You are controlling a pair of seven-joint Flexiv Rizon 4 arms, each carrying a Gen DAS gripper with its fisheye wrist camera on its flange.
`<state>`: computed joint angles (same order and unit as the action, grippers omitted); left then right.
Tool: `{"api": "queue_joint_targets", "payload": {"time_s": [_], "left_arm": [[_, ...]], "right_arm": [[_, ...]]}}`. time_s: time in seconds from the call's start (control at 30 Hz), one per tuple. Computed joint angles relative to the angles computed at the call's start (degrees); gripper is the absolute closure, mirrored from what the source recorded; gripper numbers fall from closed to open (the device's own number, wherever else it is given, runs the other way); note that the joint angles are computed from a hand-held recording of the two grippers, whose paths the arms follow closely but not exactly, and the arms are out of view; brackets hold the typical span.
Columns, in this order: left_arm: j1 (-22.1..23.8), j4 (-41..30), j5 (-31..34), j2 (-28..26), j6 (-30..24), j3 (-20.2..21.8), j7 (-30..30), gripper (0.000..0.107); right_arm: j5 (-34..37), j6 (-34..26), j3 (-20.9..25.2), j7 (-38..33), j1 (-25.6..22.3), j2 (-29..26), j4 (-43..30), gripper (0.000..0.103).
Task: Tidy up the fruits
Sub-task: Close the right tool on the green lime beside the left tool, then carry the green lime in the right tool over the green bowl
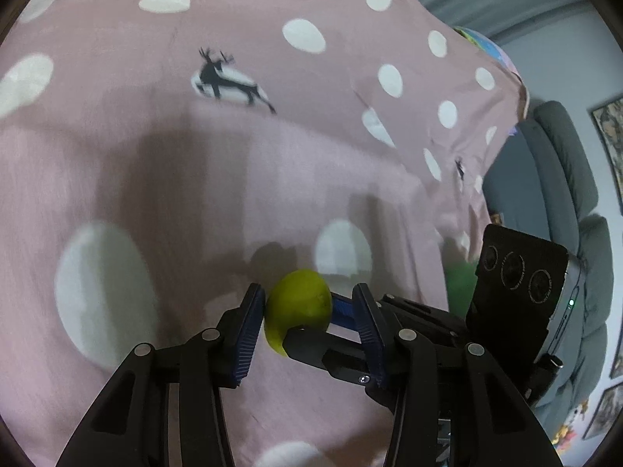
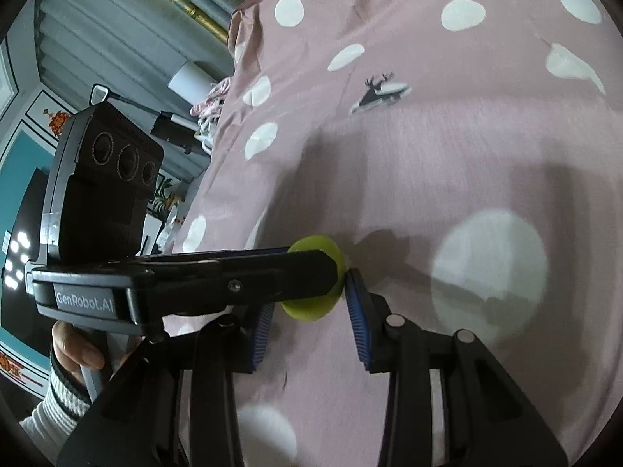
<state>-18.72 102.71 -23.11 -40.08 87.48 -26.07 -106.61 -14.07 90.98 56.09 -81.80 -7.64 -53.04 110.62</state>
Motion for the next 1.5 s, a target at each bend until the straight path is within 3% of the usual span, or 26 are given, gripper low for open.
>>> {"api": "queue_joint_targets", "payload": {"time_s": [0.27,0.47,0.73,1.23,1.5], "left_arm": [[2.0,3.3,1.7,-2.1,6.8,-8.0,-2.6,0.06],[0.4,3.1,5.0,-2.0,9.1,-8.3,-6.4,0.06],[-4.9,2.8,7.1,-0.2,10.0,-4.0,-11.1,0.06],[-21.5,-1.0,8.2,5.0,6.1,14.1,-16.2,0.06],[-25.5,-2.5,10.3,6.0,5.0,18.7,-18.2,0.059]], "right_arm": [[-0.7,2.9,0.3,2.0,-3.6,4.6,9.0,0.066],[-3.8,7.0,0.0,4.8,-5.9,7.9,14.5,0.066],[-8.0,12.9,-1.7,8.7,-6.7,10.9,20.0,0.066],[-17.5,24.1,-5.4,15.9,-7.9,15.8,26.7,0.066],[-21.6,30.3,-10.2,20.0,-6.0,19.2,29.5,0.066]]}}
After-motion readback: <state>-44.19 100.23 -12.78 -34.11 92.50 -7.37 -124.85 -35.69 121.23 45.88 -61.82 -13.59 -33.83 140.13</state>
